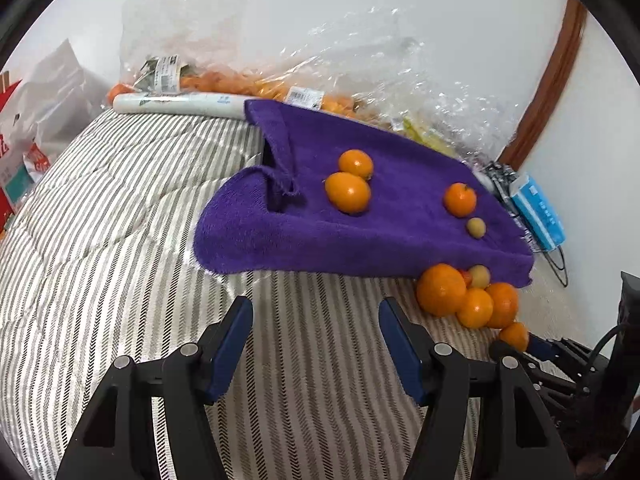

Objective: Organize fruits
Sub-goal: 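Grasp a large orange from the pile with the right tool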

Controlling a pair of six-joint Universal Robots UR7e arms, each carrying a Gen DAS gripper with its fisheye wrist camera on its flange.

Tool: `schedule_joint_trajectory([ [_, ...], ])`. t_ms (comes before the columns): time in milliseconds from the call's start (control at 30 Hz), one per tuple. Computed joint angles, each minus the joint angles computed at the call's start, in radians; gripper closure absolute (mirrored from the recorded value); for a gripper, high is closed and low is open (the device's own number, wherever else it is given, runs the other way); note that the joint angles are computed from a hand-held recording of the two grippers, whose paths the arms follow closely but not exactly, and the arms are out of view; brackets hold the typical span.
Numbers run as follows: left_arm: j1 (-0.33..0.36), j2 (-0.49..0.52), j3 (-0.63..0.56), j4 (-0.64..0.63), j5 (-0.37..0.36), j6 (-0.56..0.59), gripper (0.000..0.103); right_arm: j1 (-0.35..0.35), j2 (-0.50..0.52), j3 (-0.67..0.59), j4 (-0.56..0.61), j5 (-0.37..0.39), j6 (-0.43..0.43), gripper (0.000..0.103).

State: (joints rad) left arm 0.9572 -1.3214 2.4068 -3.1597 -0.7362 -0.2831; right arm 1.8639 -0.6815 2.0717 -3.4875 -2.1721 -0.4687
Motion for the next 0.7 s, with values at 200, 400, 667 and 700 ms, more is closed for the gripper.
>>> schedule_joint_trajectory([
  [200, -0.013, 0.005, 0.001, 0.014, 0.011, 0.014, 0.040, -0.002, 0.008, 0.011, -0.046, 0.007, -0.029, 0.071],
  [400, -0.009, 0.003, 0.003, 0.013, -0.007, 0.016, 0.040, -0.006, 0.008, 0.012, -0.045, 0.009, -0.022, 0.071],
  [667, 0.002, 0.007, -0.007, 0.037, -0.013, 0.003, 0.040, -0.015, -0.009, 0.028, -0.040, 0.037, -0.026, 0.071],
  [700, 0.001, 0.007, -0.005, 0.027, -0.014, 0.007, 0.040, -0.018, -0.018, 0.032, -0.032, 0.045, -0.023, 0.071],
])
